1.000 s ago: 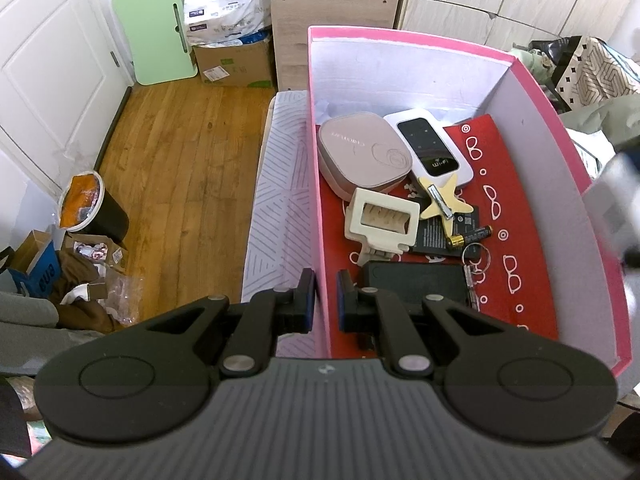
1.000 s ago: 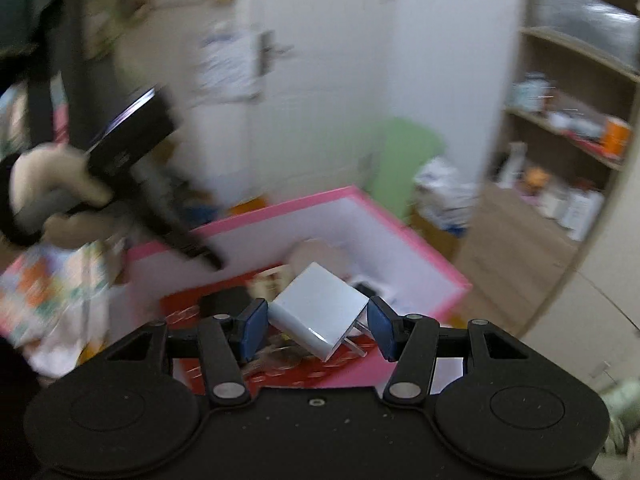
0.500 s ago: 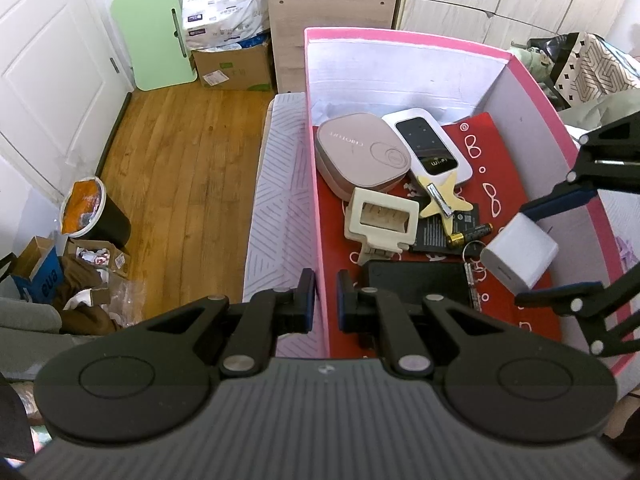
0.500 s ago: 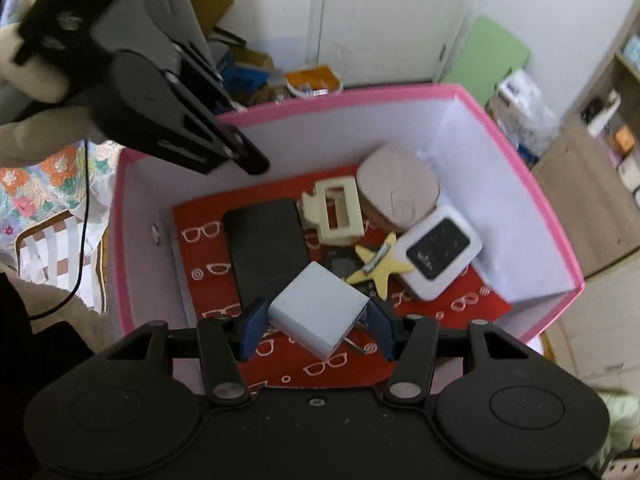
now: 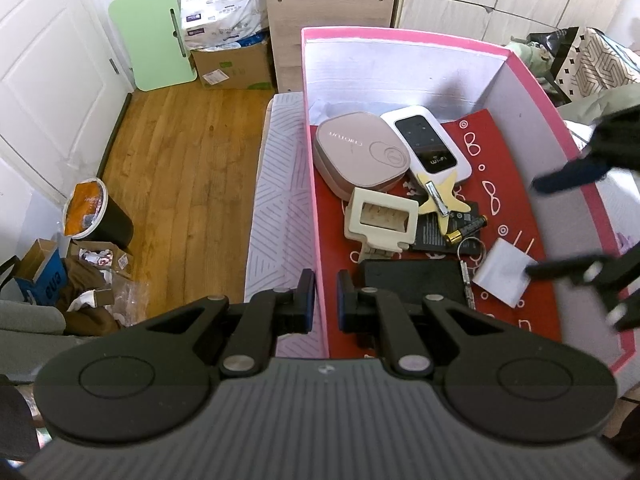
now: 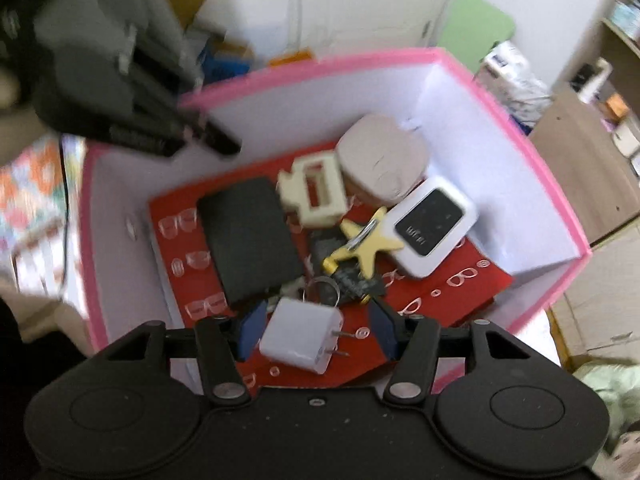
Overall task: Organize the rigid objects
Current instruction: 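Carry the white charger into the pink box and release it, then grasp the purple starfish with the right gripper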
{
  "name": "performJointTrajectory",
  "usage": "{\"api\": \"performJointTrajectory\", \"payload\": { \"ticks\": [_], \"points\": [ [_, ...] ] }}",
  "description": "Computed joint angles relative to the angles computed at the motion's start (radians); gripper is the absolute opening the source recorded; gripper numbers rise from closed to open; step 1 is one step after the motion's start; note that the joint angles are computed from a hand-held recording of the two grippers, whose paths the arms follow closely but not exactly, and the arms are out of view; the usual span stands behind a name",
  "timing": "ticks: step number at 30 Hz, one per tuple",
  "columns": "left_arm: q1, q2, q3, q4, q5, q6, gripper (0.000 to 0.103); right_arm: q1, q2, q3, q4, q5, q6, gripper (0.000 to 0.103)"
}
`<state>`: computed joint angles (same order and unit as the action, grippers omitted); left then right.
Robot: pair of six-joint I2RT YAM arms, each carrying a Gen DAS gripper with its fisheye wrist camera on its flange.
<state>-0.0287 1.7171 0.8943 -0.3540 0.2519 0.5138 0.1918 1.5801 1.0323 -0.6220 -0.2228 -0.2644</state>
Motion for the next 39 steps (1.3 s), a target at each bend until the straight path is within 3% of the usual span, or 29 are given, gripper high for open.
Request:
{"api": "performJointTrajectory", "payload": {
  "ticks": [7,15,19,27,32,39],
  "points": [
    [-0.004,-0.012,-0.017,0.013,-0.009,0.005,0.009,-0.045,-0.331,-0.213,0.18,-0.003,0.193,0.065],
    [-0.001,-0.015,-0.022,0.018,-0.005,-0.003,0.009,-0.118,-0.587,-0.309,0.107,-0.025,0.282,0.067],
    [0.017,-0.018,-0.031,0.025,0.018,-0.004,0.009,-0.233,-0.697,-0.387,0.057,-0.05,0.296,0.067],
    [0.016,-0.017,-0.032,0.035,0.02,-0.012,0.009,-0.655,-0.759,-0.485,-0.107,-0.186,0.165,0.067],
    [0.015,-0.017,-0.033,0.037,0.02,-0.028,0.009,-0.799,-0.806,-0.615,-0.119,-0.153,0.112,0.067],
    [-0.013,-0.018,-0.024,0.026,-0.02,-0.024,0.009,-0.839,-0.761,-0.752,0.016,-0.051,0.059,0.067]
  ]
}}
